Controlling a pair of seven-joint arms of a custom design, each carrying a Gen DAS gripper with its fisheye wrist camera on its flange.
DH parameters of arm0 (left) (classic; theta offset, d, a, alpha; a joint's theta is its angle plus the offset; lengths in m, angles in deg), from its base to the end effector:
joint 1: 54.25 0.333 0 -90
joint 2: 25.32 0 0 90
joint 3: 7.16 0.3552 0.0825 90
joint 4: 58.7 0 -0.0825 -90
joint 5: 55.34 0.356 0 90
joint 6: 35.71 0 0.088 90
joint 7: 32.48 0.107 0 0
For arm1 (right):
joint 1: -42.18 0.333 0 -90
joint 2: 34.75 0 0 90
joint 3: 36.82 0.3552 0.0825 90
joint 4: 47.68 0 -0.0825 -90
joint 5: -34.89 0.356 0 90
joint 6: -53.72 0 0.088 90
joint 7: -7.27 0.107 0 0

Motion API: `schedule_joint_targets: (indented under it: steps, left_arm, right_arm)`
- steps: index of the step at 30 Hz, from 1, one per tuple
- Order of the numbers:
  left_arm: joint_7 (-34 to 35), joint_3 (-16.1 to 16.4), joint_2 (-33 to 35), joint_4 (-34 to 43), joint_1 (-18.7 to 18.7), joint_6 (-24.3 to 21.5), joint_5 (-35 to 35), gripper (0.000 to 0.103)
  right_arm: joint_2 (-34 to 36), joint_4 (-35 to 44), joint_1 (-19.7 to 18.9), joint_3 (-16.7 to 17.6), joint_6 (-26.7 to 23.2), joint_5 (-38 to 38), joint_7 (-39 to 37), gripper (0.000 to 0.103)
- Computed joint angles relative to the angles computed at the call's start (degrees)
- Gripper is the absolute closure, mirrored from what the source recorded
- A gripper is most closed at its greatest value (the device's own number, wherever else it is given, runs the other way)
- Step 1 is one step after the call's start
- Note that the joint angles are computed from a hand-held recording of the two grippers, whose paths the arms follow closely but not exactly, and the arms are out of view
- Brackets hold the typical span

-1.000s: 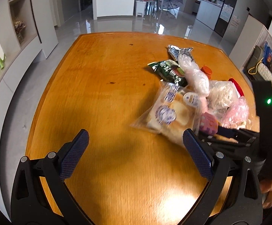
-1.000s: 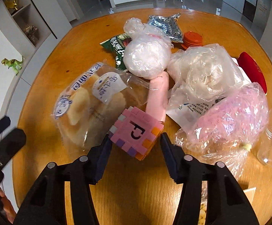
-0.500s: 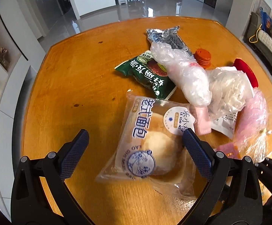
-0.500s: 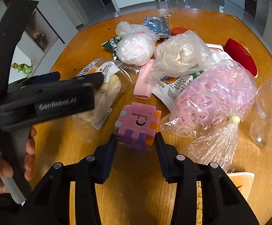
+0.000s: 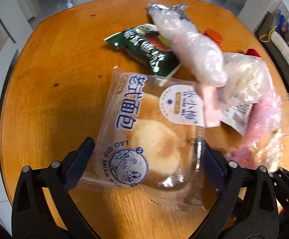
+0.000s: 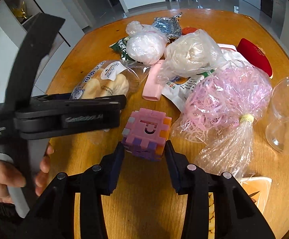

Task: Collect trash
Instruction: 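Grasp the bread bun bag with the left tool while the right grasps the pink toy cube, then carry the bun bag and pink cube to the trash bag and release both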

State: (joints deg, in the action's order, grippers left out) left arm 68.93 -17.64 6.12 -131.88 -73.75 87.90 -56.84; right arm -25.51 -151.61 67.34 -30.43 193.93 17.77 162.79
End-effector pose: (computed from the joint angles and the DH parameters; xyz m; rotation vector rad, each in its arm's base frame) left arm 0.6562 -0.3373 0.5152 -1.3038 2.6927 -0.5174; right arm 0.5353 0.3227 0.5514 -1.4462 2.2161 -0.2641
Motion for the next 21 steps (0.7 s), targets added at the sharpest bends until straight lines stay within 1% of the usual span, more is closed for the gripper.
schedule_joint_targets:
  steps: [2,3,5,7,10,13,14,18,21]
  left_arm:
    - [0.36,-0.83,-0.94,-2.03,1.44,1.92,-2.66,0.023]
    - [0.98,-1.28,-1.68,-3.35,2.31,3.01,-4.12,0.025]
    - [2.62,-2.05,-3.25,-5.8,4.22,3.8,-7.16,0.028]
    - [3.77,-2.18,-6.02,-10.04,5.52,5.59,-9.25,0.028]
    - [6.43,-2.02,-11.46,-18.26,7.38,9.9,-11.44,0.029]
    - [9.02,-1.79,-15.92,-24.1,9.23,12.15,-14.13,0.029]
    - [10.34,-1.66,-18.42,-27.04,10.17,13.15,-15.54,0.029]
    - [14.2,-0.58,-26.37,-36.79,12.29,17.26,-19.93,0.029]
    - [17.38,0.74,-31.58,-42.24,13.46,18.86,-23.24,0.029]
  right_arm:
    - [-0.41,-0.5,0.21,0.15,0.12,-0.11,0.15,0.06]
    - [-0.53,-0.6,0.31,0.21,0.06,-0.23,0.23,0.06]
    - [-1.04,-1.09,0.66,0.41,0.1,-0.58,0.67,0.06]
    - [-1.44,-1.32,1.05,0.57,0.28,-1.32,1.33,0.061]
    - [-1.73,-1.04,1.81,0.97,-0.05,-2.26,2.52,0.061]
    - [-2.39,-1.17,2.97,1.57,-0.63,-3.71,4.25,0.061]
    - [-2.4,-0.8,3.44,1.83,-1.09,-4.15,4.84,0.061]
    - [-1.72,1.18,5.48,2.68,-2.81,-6.33,6.87,0.061]
    - [-0.99,3.0,7.23,3.33,-4.07,-7.6,7.76,0.061]
